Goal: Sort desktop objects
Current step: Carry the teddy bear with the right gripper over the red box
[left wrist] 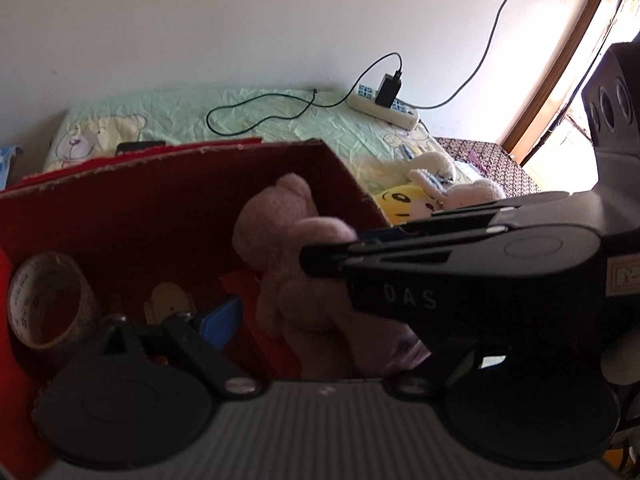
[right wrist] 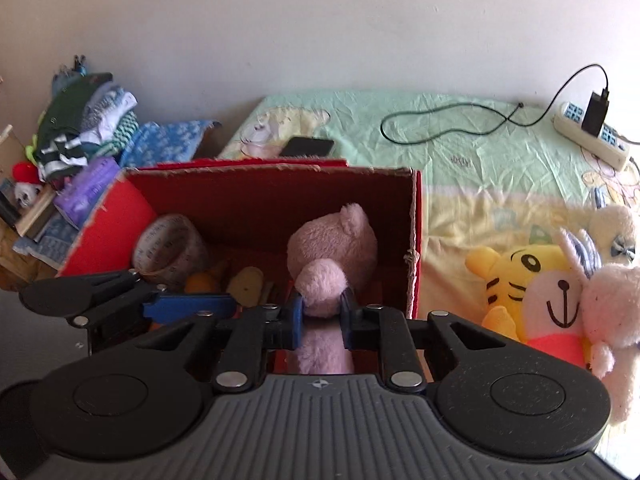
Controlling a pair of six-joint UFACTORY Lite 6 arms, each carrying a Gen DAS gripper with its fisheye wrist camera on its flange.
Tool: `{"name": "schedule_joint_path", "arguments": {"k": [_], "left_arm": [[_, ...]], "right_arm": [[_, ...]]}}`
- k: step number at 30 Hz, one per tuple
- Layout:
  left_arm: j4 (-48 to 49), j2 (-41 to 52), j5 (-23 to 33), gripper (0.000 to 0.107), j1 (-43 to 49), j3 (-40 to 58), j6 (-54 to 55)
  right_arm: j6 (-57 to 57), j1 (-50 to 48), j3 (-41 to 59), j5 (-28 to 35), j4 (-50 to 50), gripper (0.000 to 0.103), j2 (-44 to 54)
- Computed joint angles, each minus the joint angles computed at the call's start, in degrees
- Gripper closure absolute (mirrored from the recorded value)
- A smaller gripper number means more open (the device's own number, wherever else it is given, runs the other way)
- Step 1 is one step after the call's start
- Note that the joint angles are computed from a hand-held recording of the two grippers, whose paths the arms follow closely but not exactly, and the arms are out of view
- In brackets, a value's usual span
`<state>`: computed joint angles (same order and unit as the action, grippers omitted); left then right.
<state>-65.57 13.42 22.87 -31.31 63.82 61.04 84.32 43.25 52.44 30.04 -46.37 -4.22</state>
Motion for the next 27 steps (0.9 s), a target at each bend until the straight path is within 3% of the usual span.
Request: {"name": "schedule_joint_path", "arguments": {"k": [6,15,20,23,25,27], "left_arm": [[-0.1,2.1,1.9,0.018,0.9,0.3,0.3],[12.3,2.9,-1.9,0.013,-3.2,3.2,-10.6],[16.8,5.3,-1.6,0.012,-3.8,6.2,-15.6],[18.7,6.3,-1.5,0.013,-3.6,7.1,-17.8],[22.2,7.2,-1.0,0.02,-3.8,8.3,-21.4],[25.4,8.0,-1.0,0.02,-4.3,9.5,-24.6]], "right_arm": [[-4.6,-2.4,0.4,0.6,6.1,0.083,0.1],[-15.2,-5.4,2.2,0.9,17.9,0.084,0.0],[-13.4,-5.3,1.2,0.3,17.0,0.08,-1.6],[-6.8,-3.9,0.6,2.0,11.2,0.068,-3.4],[-4.6,-3.5,-0.2,1.9,8.7,0.068,-4.9],[-4.0,-3.7,-0.8,0.9,8.5,0.071,-5.7]]}}
